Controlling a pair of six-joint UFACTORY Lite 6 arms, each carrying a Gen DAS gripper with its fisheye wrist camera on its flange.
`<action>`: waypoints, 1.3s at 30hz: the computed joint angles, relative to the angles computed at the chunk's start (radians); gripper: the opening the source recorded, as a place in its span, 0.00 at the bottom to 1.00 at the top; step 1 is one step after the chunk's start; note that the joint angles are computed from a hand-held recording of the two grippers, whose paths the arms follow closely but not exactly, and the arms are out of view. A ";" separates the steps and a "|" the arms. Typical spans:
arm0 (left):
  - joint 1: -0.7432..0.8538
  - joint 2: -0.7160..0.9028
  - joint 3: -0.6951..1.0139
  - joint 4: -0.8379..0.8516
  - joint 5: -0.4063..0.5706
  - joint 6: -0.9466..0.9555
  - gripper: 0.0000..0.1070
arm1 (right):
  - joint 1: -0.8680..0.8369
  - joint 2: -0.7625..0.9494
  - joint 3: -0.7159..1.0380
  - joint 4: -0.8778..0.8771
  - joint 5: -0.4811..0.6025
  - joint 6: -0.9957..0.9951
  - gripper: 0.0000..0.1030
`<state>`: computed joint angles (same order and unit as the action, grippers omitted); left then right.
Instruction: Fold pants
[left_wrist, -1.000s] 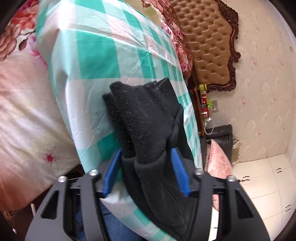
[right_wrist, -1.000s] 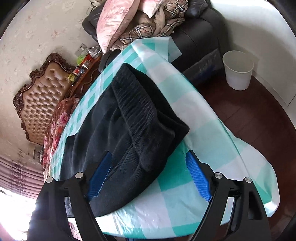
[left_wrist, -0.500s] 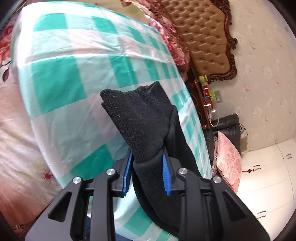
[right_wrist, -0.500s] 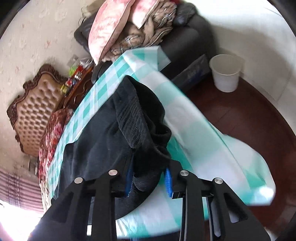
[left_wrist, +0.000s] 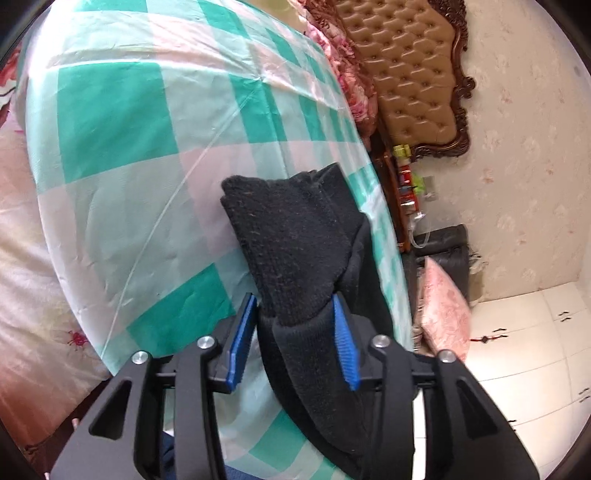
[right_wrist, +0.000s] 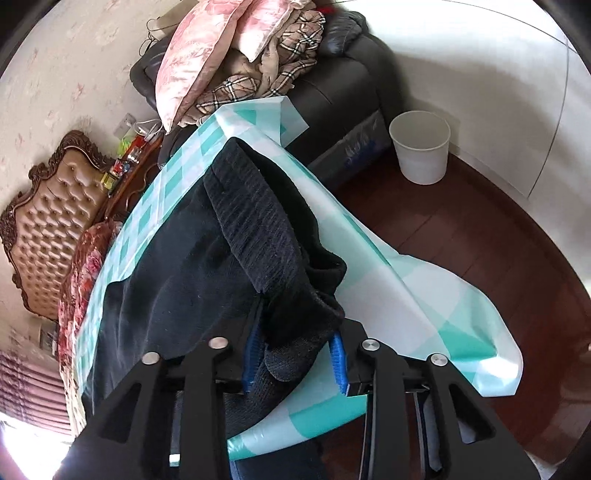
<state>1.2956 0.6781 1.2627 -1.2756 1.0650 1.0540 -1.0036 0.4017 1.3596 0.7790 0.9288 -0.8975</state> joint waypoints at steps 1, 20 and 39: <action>0.004 -0.002 0.001 -0.004 0.002 0.005 0.47 | 0.000 -0.006 -0.006 -0.007 -0.005 0.007 0.43; -0.029 -0.164 0.021 0.135 -0.079 -0.059 0.05 | 0.084 -0.092 0.059 -0.034 -0.089 -0.030 0.09; -0.330 -0.612 -0.310 -0.019 -0.463 0.435 0.59 | 0.031 -0.157 -0.023 -0.092 -0.265 -0.029 0.49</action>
